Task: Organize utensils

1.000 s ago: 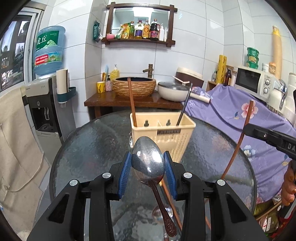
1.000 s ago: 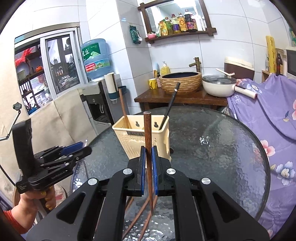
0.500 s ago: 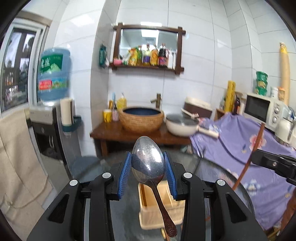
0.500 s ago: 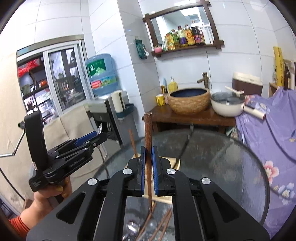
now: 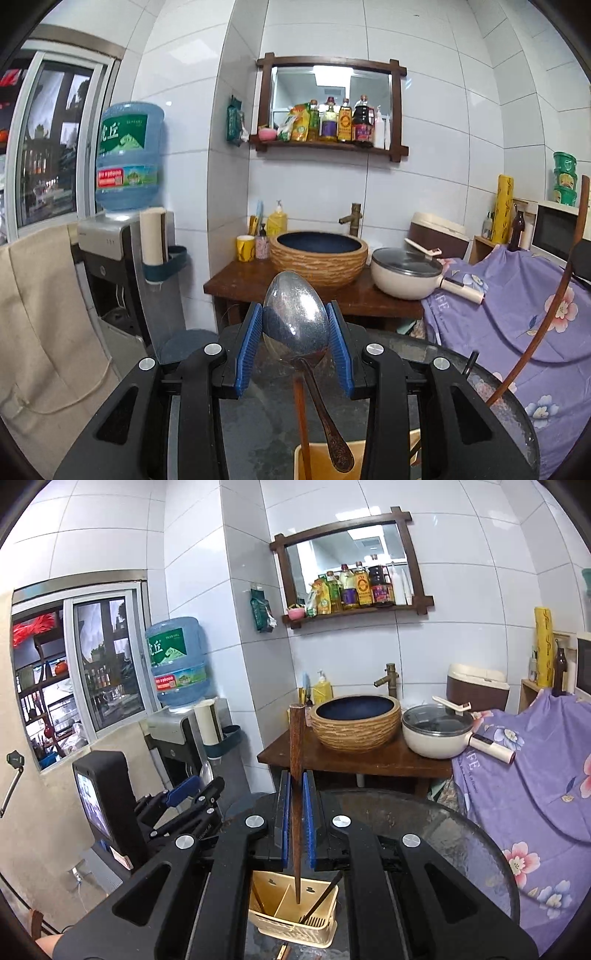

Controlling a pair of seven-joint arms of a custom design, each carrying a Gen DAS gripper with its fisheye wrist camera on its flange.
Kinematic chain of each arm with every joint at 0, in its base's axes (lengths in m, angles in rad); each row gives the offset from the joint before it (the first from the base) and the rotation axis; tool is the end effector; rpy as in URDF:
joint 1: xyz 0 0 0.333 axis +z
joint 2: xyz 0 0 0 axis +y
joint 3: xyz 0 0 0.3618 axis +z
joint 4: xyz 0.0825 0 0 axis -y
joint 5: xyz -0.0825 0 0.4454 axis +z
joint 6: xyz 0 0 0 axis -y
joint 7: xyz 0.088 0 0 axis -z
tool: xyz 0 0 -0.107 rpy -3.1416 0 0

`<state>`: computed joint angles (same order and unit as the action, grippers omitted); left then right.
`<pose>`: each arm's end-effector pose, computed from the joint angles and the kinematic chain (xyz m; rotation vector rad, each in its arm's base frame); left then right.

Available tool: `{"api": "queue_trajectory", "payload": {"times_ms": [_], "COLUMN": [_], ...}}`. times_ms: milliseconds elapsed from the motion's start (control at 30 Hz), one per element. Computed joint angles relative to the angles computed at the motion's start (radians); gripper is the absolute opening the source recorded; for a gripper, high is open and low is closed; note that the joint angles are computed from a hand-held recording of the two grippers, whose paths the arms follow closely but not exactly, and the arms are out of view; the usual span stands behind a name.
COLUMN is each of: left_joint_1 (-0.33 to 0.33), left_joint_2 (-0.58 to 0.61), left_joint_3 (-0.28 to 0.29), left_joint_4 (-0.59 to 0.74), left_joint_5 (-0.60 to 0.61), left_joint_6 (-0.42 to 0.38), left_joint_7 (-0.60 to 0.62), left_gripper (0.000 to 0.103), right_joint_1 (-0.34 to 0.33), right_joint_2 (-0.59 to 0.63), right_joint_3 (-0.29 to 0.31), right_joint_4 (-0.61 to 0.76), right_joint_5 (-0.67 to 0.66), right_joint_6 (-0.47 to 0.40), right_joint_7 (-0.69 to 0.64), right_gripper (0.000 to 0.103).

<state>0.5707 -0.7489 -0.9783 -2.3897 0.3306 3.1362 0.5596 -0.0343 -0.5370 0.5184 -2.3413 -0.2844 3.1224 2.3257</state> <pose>0.4137 -0.3258 0.5896 -1.4264 1.4316 -1.1293 0.3962 0.3023 0.6723 -1.4554 1.2721 -0.7060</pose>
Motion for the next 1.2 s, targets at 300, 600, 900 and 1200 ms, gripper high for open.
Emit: {"api": "queue_trajectory", "payload": {"times_ms": [300, 600, 900, 1200], "left_joint_1": [-0.015, -0.064, -0.100, -0.171], "left_joint_2": [-0.033, 0.012, 0.031, 0.006], "left_joint_3": [-0.036, -0.026, -0.013, 0.029], "left_joint_4": [-0.083, -0.130, -0.157, -0.216], "left_joint_5": [-0.027, -0.062, -0.077, -0.120], "left_joint_6": [0.078, 0.095, 0.104, 0.122], "left_joint_7": [0.026, 0.083, 0.144, 0.151], "left_gripper": [0.035, 0.034, 0.032, 0.065], "right_joint_1": [-0.060, -0.088, -0.096, -0.082], "right_joint_2": [0.041, 0.080, 0.095, 0.083], "right_joint_3": [0.080, 0.119, 0.130, 0.118], "right_joint_4": [-0.048, -0.081, -0.103, -0.155], "right_joint_5": [-0.027, -0.028, -0.034, -0.013], "right_joint_6": [0.030, 0.042, 0.040, 0.070], "right_joint_7": [0.021, 0.033, 0.054, 0.073], "right_gripper": [0.008, 0.008, 0.008, 0.047]}}
